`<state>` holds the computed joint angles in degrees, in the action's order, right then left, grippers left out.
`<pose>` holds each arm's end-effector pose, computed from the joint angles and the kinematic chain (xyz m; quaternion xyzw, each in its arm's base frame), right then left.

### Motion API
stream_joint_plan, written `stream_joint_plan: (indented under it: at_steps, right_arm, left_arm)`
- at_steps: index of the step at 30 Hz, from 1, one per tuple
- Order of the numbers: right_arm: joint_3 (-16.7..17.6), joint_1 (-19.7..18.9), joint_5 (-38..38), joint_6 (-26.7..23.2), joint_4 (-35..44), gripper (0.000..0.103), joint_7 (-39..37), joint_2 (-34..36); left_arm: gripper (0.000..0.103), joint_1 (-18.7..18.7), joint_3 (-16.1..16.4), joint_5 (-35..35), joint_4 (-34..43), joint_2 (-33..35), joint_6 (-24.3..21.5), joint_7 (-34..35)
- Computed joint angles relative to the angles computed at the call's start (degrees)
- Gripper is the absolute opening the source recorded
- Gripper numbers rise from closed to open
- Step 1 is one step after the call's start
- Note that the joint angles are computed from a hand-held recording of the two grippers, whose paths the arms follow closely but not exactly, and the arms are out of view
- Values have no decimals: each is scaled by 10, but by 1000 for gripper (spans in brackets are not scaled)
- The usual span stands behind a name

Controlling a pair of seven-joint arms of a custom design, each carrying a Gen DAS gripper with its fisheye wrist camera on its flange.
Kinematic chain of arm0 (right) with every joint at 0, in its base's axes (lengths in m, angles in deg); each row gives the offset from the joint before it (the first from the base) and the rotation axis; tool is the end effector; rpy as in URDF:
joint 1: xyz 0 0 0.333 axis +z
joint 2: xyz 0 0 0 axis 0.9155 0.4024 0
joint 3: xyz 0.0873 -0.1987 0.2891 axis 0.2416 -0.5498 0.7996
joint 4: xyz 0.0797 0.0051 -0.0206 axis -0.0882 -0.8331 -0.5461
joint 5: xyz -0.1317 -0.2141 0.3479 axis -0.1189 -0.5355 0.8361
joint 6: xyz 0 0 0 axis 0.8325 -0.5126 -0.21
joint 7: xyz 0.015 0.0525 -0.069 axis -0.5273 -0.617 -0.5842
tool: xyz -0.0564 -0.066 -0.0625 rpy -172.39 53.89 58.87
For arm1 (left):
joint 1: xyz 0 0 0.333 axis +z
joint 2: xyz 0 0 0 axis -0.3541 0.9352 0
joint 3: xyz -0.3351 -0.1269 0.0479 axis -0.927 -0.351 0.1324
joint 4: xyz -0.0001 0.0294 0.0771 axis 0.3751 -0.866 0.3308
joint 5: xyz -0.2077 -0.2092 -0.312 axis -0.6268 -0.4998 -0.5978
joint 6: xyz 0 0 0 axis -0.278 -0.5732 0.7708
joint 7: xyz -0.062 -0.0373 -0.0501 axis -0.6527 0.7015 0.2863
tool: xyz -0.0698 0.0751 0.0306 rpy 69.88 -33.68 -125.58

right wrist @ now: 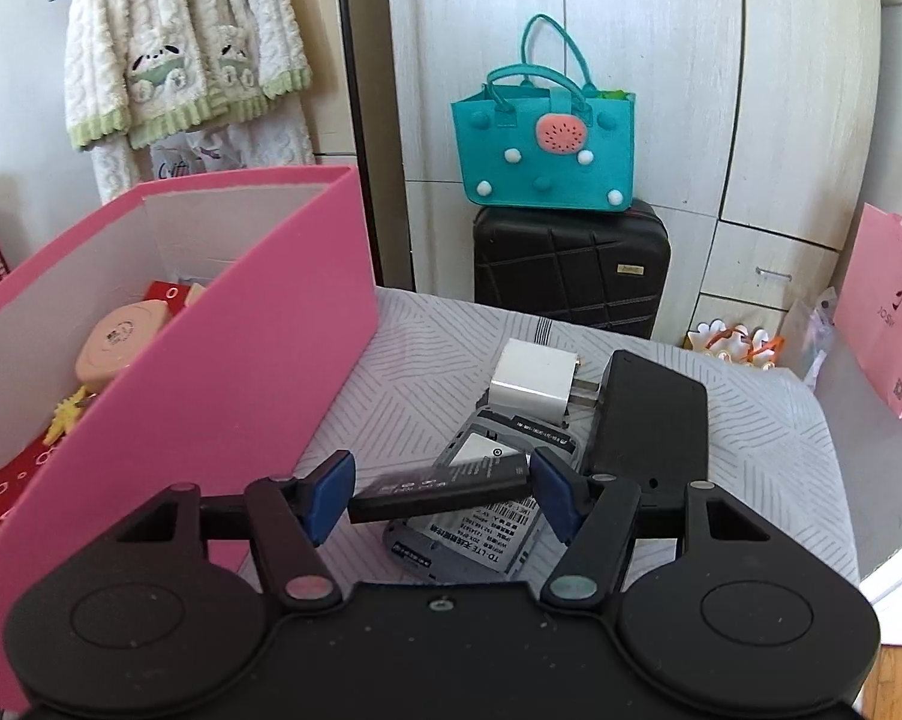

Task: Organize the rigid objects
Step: 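Reposition the right gripper over the black phone battery on the table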

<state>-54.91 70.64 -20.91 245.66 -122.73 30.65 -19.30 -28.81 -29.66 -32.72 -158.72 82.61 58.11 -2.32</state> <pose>0.7127 0.1410 0.4870 -0.7836 0.4652 -0.1770 0.3717 0.6035 -0.1995 0.5675 -0.6279 0.7252 -0.1804 0.2174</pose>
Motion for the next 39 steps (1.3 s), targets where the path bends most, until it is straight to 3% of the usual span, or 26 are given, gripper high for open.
stream_joint_plan:
  at_steps: [5,6,7,11,15,18,20,22,26,32,36,39]
  right_arm:
    - [-2,-9,11,-39,6,68,-16,-10]
    - [-2,-9,15,-42,6,63,-24,-13]
    - [-11,1,20,-29,3,8,-36,-18]
    - [-7,-22,61,-117,34,10,-64,-20]
    - [-23,-9,56,-121,34,13,-75,-25]
    - [-29,-17,59,-176,32,18,-105,-29]
    - [-40,-16,28,-223,40,27,-117,-25]
    - [-49,-14,-10,-272,51,44,-124,-18]
    - [-55,-6,-66,-296,56,49,-162,-8]
    - [-46,-20,-66,-369,124,49,-181,40]
    - [-44,-20,-88,-394,136,59,-221,45]
    - [-52,-6,-119,-397,149,65,-196,53]
  left_arm:
    - [9,0,0,-1,0,0,0,0]
    - [9,0,0,-1,0,0,0,1]
    - [9,0,0,0,0,0,-1,0]
    - [9,0,0,0,-1,-1,0,0]
    - [9,0,0,0,0,0,1,-2]
    - [9,0,0,-1,-1,0,1,-2]
    - [9,-1,0,-1,-1,1,2,-1]
    - [9,0,0,0,-1,0,2,-1]
    - [9,-1,0,0,0,1,2,-4]
    - [9,-1,1,-3,5,3,-3,-5]
    - [9,-1,1,-5,4,3,-1,-4]
    - [9,-1,1,-2,4,3,-2,-6]
